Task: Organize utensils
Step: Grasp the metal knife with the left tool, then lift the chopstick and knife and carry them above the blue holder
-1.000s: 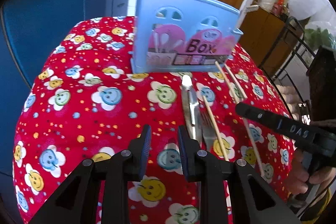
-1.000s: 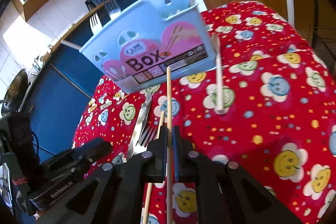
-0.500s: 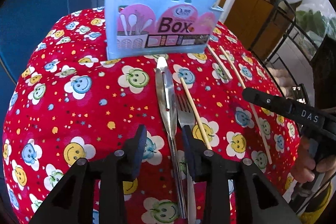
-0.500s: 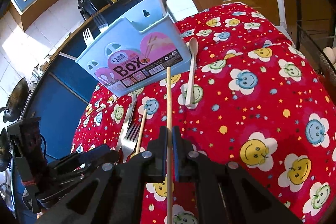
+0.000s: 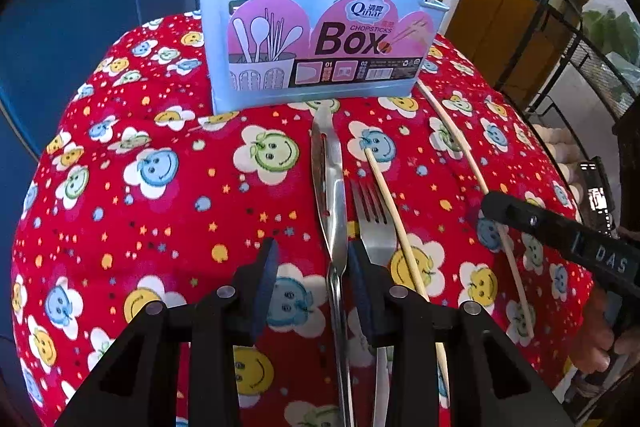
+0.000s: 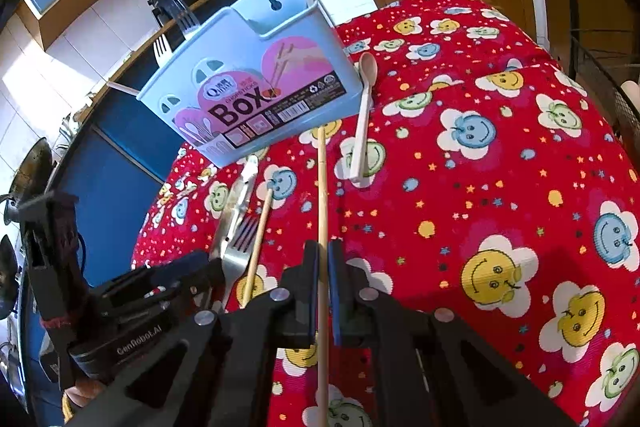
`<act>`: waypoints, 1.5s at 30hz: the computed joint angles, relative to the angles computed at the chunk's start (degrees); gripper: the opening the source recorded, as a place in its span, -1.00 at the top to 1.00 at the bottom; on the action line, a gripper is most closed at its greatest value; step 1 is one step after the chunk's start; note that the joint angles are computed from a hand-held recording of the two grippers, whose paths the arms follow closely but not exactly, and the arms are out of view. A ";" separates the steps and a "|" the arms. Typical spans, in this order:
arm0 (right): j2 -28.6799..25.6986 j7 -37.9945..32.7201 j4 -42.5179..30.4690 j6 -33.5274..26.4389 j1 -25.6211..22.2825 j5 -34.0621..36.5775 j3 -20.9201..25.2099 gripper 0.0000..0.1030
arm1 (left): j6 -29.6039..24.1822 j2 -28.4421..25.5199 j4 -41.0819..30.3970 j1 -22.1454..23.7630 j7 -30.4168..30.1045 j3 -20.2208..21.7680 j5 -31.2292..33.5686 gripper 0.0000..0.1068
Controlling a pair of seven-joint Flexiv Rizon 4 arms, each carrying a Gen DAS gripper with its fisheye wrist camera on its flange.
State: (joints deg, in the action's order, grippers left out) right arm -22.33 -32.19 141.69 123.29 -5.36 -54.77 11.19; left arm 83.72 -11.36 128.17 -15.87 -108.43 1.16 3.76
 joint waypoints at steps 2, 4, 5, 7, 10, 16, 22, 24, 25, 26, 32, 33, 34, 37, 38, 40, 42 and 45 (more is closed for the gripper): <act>-0.03 0.10 -0.13 -1.09 0.07 -0.49 -0.11 0.87 | -0.59 -0.64 -1.19 -0.39 -0.48 0.57 0.94 0.31; -0.18 0.61 -0.44 -2.28 -0.22 -1.40 0.09 0.87 | -1.43 -1.32 -2.56 -0.71 -0.92 1.07 1.84 0.31; -0.32 0.94 -0.61 -2.78 -0.41 -1.81 0.26 0.87 | -1.78 -1.56 -3.02 -0.70 -0.93 1.07 1.97 0.31; -0.63 1.43 -1.00 -3.38 -0.76 -2.34 0.61 0.87 | -2.14 -2.12 -3.97 -0.73 -1.00 1.16 2.34 0.31; -0.69 2.13 -1.64 -4.45 -1.25 -3.13 1.09 0.87 | -2.32 -3.00 -5.15 -0.77 -0.95 1.26 2.71 0.32; -1.23 5.36 -4.07 -8.28 -3.46 -7.61 3.03 0.87 | -0.75 -3.74 -4.81 0.68 1.67 -0.34 0.06 0.37; -2.65 12.98 -7.95 -11.65 -7.65 -18.76 5.09 0.86 | 3.13 -3.58 -1.64 4.51 7.91 -5.25 -7.89 0.77; -3.01 16.15 -9.36 -12.27 -8.18 -23.06 4.84 0.85 | 5.11 -3.31 -0.03 6.11 10.33 -7.53 -11.09 0.77; -3.14 18.09 -10.09 -12.33 -8.28 -25.55 4.45 0.84 | 5.74 -3.16 0.58 6.47 11.10 -8.18 -12.38 0.78; -3.21 19.77 -10.71 -12.22 -8.16 -27.74 3.84 0.84 | 6.88 -2.94 1.59 7.82 12.51 -10.07 -14.40 0.78; -1.98 18.41 -10.19 -12.00 -3.42 -25.88 -0.26 0.84 | 13.66 -0.68 7.84 18.14 18.11 -23.53 -23.44 0.78; -1.57 16.17 -9.09 -11.35 -1.92 -22.33 -1.12 0.87 | 14.97 -0.18 8.93 20.93 18.23 -26.71 -23.70 0.78; -1.47 15.16 -8.58 -10.86 -1.54 -20.70 -1.25 0.88 | 15.96 0.33 9.85 23.98 17.83 -29.89 -23.27 0.78; -1.75 12.04 -6.97 -7.78 -1.61 -16.00 -0.89 0.89 | 18.45 1.80 12.32 33.07 15.27 -38.96 -20.56 0.78; -1.67 10.94 -6.47 -6.90 -1.44 -14.56 -0.82 0.89 | 19.16 2.35 13.02 36.33 14.09 -42.11 -19.29 0.79; -0.38 5.06 -4.26 -5.01 0.87 -7.29 -1.34 0.89 | 19.87 3.31 13.80 41.06 11.99 -46.45 -16.87 0.79; 0.64 1.30 -2.88 -3.27 1.67 -2.74 -1.09 0.89 | 20.55 4.63 14.47 45.35 9.70 -50.35 -14.55 0.79; 2.16 -2.75 -1.18 -1.06 2.83 2.93 -0.71 0.89 | 21.35 5.72 14.56 49.51 6.72 -54.30 -11.67 0.80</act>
State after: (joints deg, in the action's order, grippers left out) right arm -20.17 -34.94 140.51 122.24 -2.53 -51.84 10.48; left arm 105.08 -5.64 142.73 33.63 -101.71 -53.14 -7.91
